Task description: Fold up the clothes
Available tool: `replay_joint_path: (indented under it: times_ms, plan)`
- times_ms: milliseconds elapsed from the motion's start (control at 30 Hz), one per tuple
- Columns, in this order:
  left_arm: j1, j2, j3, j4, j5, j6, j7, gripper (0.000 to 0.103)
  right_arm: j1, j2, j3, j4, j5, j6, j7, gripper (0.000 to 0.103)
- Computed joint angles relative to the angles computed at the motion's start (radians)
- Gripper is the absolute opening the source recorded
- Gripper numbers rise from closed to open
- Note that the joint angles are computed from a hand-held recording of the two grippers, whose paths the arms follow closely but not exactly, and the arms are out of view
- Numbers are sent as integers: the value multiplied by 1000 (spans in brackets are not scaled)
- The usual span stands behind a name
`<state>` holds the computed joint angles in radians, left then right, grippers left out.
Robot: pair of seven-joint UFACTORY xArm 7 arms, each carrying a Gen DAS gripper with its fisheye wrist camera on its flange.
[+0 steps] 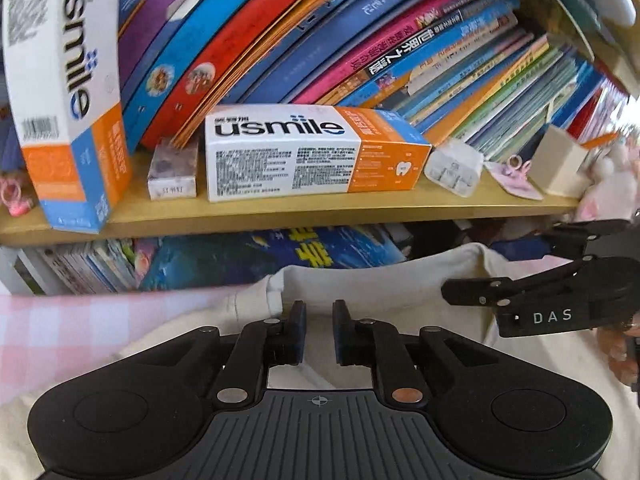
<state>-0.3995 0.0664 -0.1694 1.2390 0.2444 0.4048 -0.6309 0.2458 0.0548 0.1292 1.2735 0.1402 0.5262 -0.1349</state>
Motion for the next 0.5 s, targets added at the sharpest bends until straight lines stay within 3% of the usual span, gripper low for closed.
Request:
replay_joint_path:
  times_ms: [100, 200, 333, 500]
  plan:
    - [13, -101, -16, -96, -157, -55, 125, 25, -24, -78, -11, -45, 189, 28, -141, 73]
    - [28, -256, -24, -234, -140, -58, 145, 28, -33, -199, -47, -129, 270, 71, -218, 73]
    - [66, -501, -74, -417, -111, 50, 99, 28, -52, -391, -79, -278, 203, 129, -200, 73]
    - [67, -765, -140, -547, -103, 287, 51, 28, -82, -665, -54, -485, 79, 181, -65, 73]
